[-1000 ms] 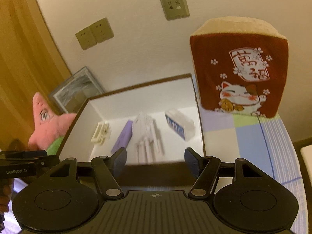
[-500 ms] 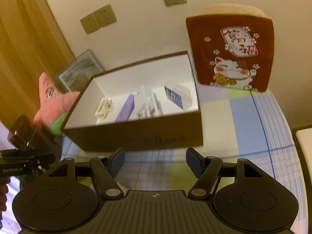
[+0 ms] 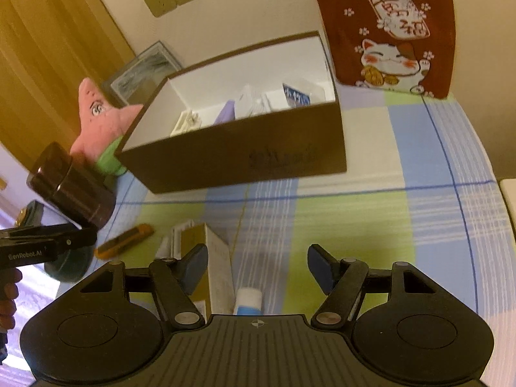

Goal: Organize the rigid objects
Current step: 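Withdraw both tools up and away from the box, then move left tool to brown spray bottle while right tool approaches blue tube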

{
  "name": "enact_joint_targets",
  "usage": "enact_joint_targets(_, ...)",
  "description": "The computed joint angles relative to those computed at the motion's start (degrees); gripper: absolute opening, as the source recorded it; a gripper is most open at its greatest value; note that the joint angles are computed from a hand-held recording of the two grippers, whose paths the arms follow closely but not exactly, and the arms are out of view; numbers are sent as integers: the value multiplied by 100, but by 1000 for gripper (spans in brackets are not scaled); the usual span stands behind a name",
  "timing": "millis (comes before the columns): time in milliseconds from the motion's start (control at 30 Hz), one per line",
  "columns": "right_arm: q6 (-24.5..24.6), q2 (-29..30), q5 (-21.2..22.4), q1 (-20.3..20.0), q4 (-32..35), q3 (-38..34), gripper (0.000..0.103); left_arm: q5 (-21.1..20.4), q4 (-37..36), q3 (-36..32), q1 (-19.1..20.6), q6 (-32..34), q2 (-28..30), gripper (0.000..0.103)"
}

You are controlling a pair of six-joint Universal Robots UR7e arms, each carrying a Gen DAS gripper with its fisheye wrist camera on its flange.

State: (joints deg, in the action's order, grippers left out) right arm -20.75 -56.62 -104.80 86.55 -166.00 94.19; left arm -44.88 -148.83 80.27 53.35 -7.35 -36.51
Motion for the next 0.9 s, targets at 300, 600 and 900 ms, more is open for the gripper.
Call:
enact_joint_targets(300, -232, -44, -116, -1, 56, 282, 66, 70, 213, 371, -41, -382, -159, 59)
enact_joint_targets(600, -288, 46, -459, -12, 231, 386, 63, 64, 422, 571, -40, -699, -225, 59)
enact_joint_targets(900, -72, 231, -482, -81, 367, 301, 51, 140, 510, 650, 8, -855, -235, 59)
